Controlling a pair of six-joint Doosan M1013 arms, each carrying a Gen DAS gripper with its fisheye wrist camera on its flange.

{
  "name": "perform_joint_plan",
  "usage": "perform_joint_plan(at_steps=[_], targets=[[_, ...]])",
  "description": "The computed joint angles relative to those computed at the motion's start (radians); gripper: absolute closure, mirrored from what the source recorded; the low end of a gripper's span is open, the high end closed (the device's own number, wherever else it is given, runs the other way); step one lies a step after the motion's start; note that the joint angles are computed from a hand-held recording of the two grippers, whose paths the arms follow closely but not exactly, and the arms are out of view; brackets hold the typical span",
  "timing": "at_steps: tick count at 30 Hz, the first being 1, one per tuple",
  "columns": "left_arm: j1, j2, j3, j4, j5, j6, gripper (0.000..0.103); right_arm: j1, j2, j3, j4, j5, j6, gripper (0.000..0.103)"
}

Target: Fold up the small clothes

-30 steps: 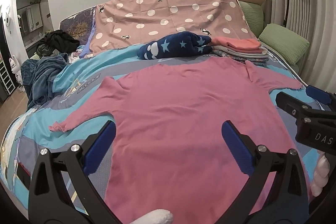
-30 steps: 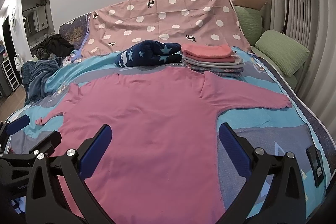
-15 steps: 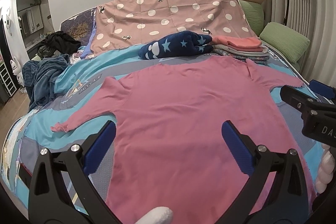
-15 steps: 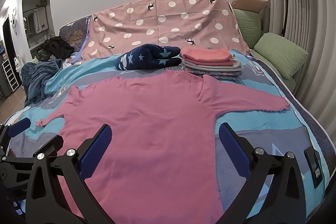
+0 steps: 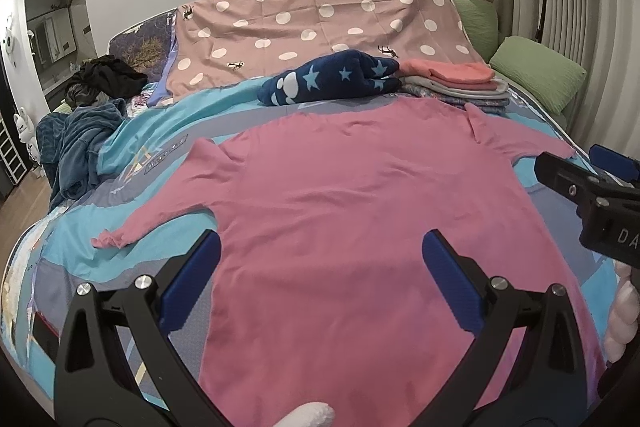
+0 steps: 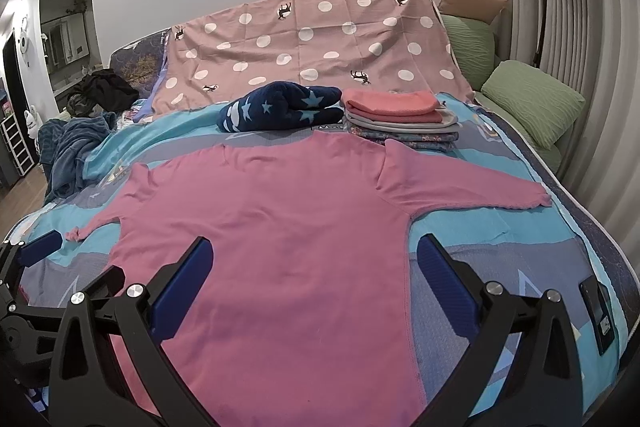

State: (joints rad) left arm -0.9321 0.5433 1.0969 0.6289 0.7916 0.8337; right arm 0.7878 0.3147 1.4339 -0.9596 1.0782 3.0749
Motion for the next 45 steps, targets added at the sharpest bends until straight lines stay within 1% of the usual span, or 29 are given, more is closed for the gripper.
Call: perform_joint_plan(at_steps=[6,9,13,19,29,35,41,45], targets=[[0.001,0.004,-0.007,-0.001,0.008,-0.002,0.002,0.0,0.004,-0.003,-0.001,0.005,0.01,0.001],[-0.001,0.003,-0.003,0.02,0.008,-0.019,0.002,0.002,0.005,-0.002,-0.008,0.006,0.023,0.001],[-0.002,-0.004,0.012,0.055,-0.009,-0.045,0.002,0.005,0.001,0.006,-0.039,0.007,0.076,0.001],[-0.003,-0.011,0.025,0.073,-0.019,-0.075,0.002,0.006,0.001,0.004,-0.046,0.019,0.082,0.001],[0.004,-0.022,0.049,0.091,-0.037,-0.133,0.002,0.005,0.009,-0.008,-0.021,0.006,0.047,0.001],[0.018,-0.021,0.046,0.031,-0.019,-0.101,0.002,0.009,0.025,-0.028,-0.008,0.009,0.014,0.001],[0.03,-0.029,0.066,0.039,-0.023,-0.135,0.002,0.011,0.046,-0.058,0.016,0.01,-0.042,0.001],[0.036,-0.035,0.077,0.048,-0.031,-0.149,0.002,0.012,0.055,-0.071,0.015,0.014,-0.053,0.001]])
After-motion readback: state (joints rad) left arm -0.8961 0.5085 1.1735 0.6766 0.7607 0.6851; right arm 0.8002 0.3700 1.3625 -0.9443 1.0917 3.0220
